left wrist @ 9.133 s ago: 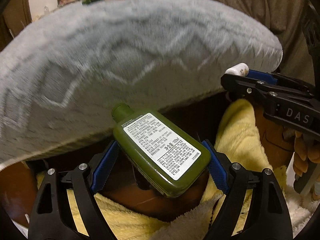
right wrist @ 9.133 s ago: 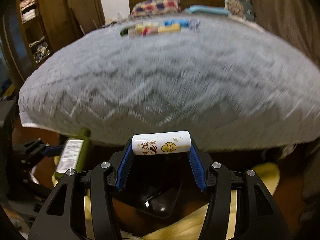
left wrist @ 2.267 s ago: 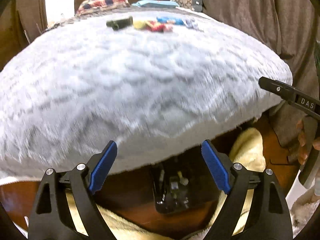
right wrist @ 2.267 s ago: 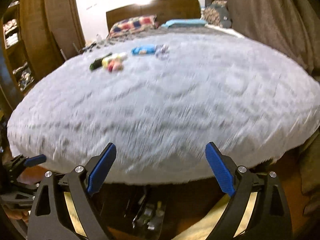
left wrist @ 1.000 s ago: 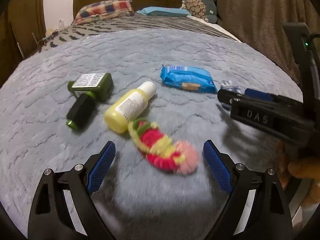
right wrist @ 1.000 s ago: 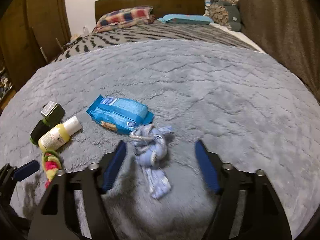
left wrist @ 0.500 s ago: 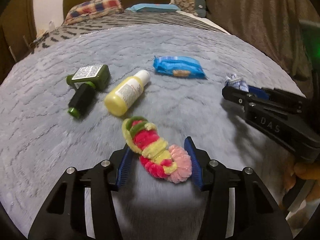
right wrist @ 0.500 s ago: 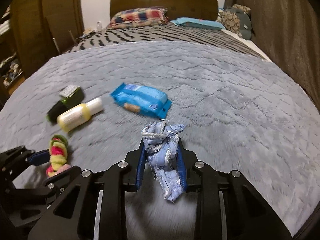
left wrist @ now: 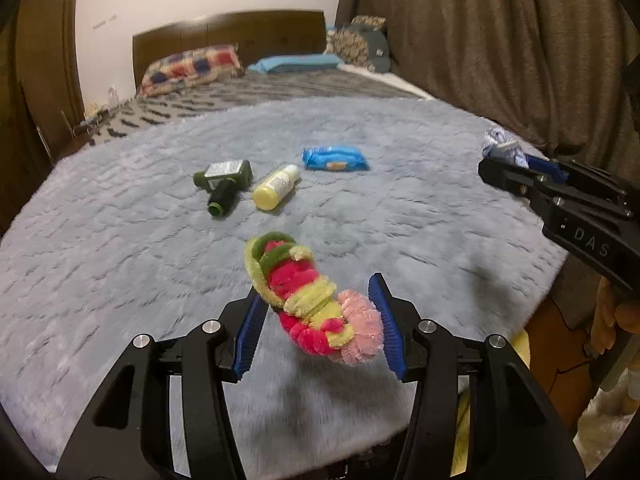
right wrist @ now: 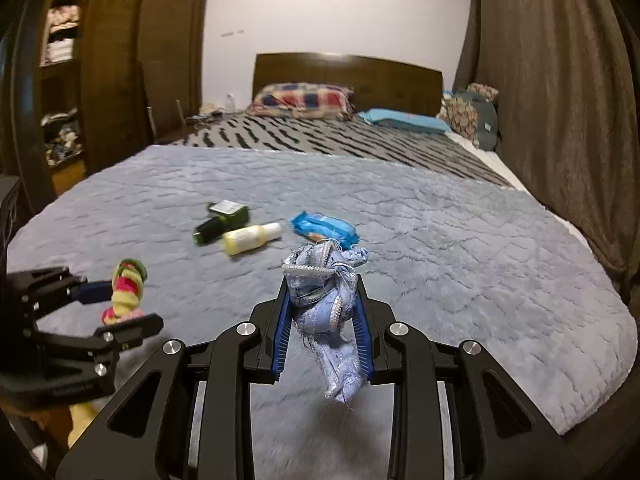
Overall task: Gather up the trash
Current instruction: 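Grasp the pink-yellow fuzzy toy with the left gripper while the right grasps the blue knotted cloth, then carry the fuzzy toy and knotted cloth down past the bed edge and release into the bin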
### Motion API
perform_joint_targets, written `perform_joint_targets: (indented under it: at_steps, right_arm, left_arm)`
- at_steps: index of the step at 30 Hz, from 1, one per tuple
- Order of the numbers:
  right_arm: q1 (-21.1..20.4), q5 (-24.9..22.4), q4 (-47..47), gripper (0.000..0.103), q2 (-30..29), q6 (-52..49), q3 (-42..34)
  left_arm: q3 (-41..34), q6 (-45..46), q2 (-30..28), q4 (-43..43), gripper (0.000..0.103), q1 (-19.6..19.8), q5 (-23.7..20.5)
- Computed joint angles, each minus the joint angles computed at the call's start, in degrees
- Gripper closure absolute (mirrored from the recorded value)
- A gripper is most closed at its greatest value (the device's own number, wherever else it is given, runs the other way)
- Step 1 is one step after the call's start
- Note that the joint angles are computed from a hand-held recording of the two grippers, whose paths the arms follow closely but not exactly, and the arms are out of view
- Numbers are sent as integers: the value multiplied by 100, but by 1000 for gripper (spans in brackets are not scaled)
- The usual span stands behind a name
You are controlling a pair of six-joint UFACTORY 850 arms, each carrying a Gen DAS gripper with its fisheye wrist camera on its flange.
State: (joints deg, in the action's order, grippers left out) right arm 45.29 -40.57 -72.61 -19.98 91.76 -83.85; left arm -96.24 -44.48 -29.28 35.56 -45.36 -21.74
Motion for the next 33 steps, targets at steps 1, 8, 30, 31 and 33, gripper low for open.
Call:
perform_joint_targets:
  at_steps: [1, 8, 30, 31, 33]
  right_arm:
    - [75, -21, -91, 74, 89, 121, 118]
    - [518, 41, -404, 74, 589, 881, 853]
    - [657, 1169, 1321, 74, 295, 874, 1874]
    - [625, 1234, 1506, 74, 215, 732, 1863]
    - [542, 1495, 1873, 74, 111, 485, 1895]
  left_arm:
    - [223, -284, 176, 304, 54, -54, 65]
    - [1346, -1758, 1020, 1752, 54, -394, 331]
    - [2523, 688, 650, -1638, 54, -476, 597]
    - [2499, 929, 558, -1910, 54, -454, 575]
    - [2449, 1287, 408, -2326, 54, -421, 530]
